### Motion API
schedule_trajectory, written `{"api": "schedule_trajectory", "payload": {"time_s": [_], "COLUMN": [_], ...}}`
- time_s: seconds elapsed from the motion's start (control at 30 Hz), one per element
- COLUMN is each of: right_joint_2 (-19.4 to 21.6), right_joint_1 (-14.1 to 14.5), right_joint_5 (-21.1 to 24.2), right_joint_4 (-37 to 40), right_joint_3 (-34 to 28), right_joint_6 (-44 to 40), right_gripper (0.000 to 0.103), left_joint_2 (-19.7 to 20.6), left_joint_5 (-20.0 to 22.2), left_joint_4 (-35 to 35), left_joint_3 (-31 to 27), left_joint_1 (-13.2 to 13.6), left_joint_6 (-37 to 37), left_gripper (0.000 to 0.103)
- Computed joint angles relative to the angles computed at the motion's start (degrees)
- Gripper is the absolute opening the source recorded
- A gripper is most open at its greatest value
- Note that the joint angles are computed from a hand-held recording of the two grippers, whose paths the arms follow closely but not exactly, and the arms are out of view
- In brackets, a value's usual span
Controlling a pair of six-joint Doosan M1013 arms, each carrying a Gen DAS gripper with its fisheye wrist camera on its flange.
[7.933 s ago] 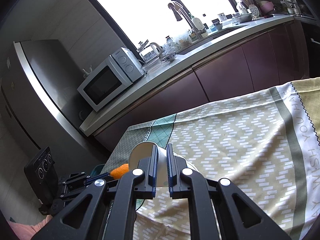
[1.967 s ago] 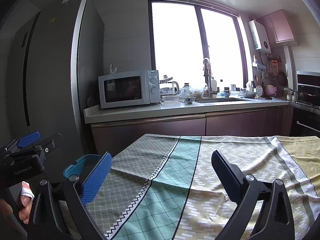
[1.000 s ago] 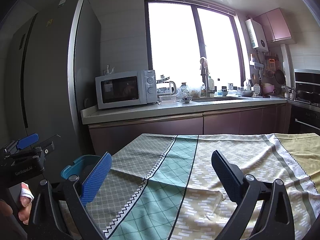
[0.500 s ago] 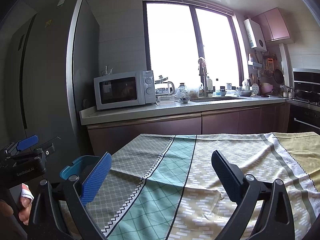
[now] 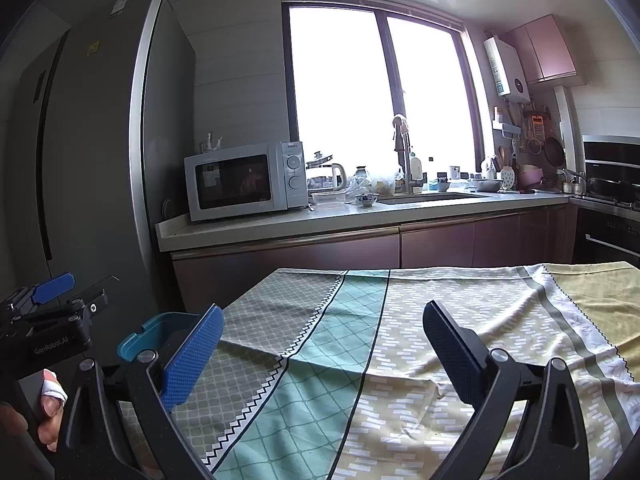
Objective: Collect trash
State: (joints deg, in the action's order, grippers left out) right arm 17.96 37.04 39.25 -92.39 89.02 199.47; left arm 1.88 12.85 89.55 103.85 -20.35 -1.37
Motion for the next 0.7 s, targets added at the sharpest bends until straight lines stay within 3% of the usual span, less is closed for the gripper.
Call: {"api": "schedule_trajectory", "payload": {"time_s": [0.7], "right_joint_2": [0.09], "right_joint_1": [0.25], "right_joint_5": [0.88], "right_joint_4": [-0.62], "right_joint_3": [-0.12], "right_joint_6": [0.27], "right_gripper": [0.097], "left_joint_2": [0.50], "left_joint_5": [-0.04], "left_joint_4": [1.71], "left_joint_3": [-0.11], "left_joint_1": [-0.10], "left_joint_6": [-1.63], "left_gripper": [0.098]}}
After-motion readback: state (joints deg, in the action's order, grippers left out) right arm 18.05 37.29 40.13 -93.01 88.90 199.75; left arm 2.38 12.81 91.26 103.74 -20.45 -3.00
